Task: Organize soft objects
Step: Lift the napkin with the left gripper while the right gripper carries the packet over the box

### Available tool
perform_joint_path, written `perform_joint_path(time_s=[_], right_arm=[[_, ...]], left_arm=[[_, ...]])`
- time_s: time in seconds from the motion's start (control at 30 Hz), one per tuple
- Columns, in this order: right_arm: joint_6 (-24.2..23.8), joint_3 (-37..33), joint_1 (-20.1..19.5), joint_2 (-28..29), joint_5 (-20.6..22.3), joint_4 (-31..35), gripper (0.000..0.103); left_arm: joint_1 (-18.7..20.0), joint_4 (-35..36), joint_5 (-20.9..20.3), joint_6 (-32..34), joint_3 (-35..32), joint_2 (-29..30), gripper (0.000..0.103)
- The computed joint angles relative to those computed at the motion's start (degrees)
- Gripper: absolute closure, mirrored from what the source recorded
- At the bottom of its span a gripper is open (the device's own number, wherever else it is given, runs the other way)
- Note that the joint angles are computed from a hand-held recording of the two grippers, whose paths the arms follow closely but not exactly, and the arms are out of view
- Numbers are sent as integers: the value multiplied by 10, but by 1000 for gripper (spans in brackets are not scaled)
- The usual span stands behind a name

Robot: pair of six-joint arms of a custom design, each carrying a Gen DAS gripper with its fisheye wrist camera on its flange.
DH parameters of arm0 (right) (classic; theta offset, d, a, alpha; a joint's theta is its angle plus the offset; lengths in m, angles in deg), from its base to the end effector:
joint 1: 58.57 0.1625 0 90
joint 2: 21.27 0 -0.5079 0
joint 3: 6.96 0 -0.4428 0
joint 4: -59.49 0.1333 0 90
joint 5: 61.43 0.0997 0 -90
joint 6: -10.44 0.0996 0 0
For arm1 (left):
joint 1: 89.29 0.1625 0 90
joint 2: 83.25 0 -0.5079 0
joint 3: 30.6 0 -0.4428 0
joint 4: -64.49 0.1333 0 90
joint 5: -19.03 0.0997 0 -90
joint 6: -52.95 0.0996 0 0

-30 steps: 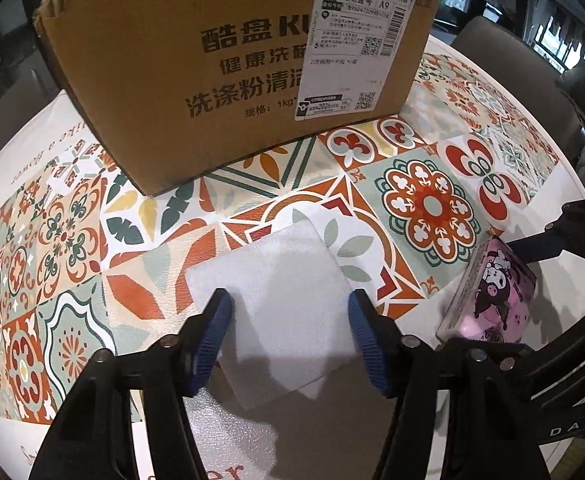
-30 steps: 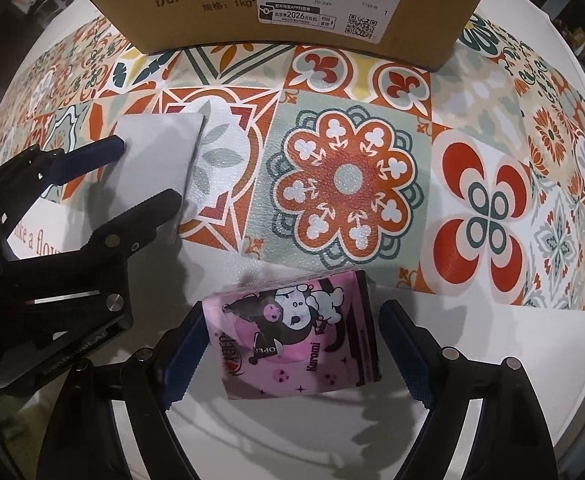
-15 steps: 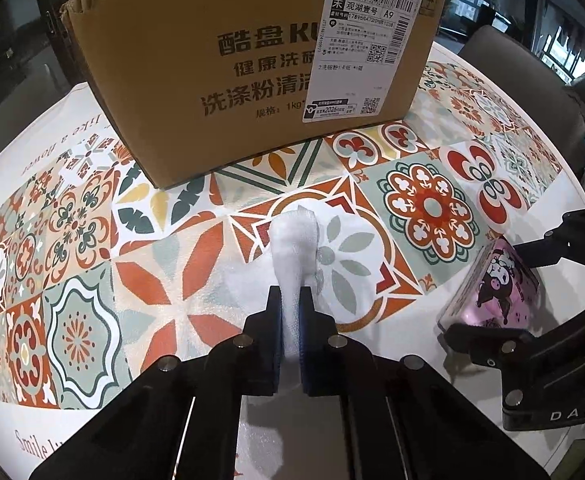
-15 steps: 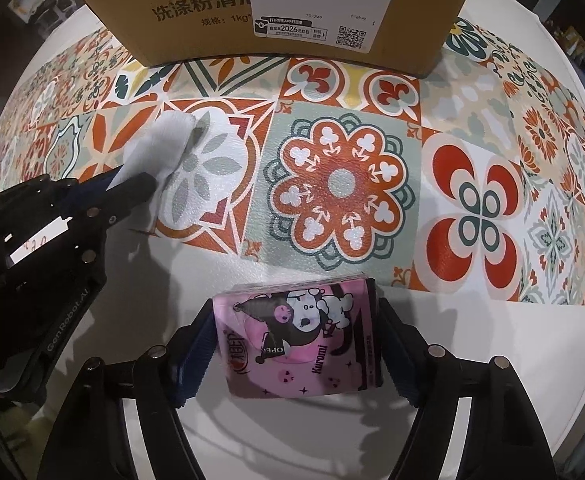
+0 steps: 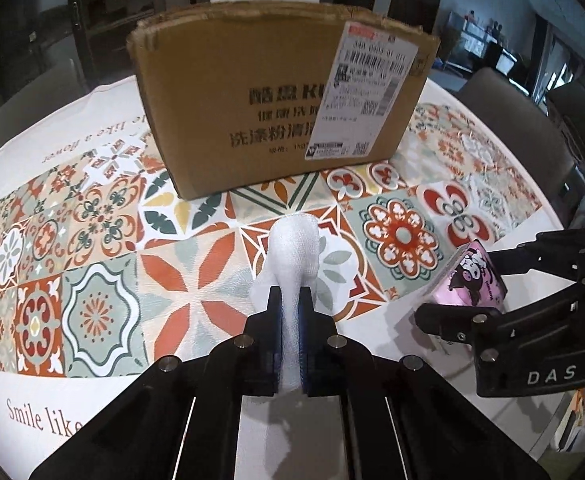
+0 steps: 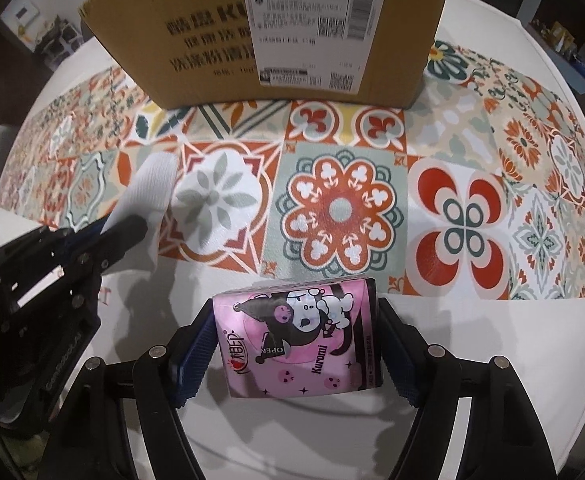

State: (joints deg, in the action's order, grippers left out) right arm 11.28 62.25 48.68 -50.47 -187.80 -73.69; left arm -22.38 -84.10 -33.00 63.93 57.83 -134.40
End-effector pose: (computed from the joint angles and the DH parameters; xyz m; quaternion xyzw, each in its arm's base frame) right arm 0.3338 -0.8246 0.0510 0.1270 -0.9412 0.0750 0.3040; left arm -0.1317 -0.8052 0.2529 0.2147 0.9061 -0.2076 0.2995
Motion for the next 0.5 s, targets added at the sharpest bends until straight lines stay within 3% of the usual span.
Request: perform_joint_path(time_s=[0.5], right_arm=[[-54,38,20,-31,4,-120,27]], left_arm=[[-34,-85,19,20,26,-25,94]])
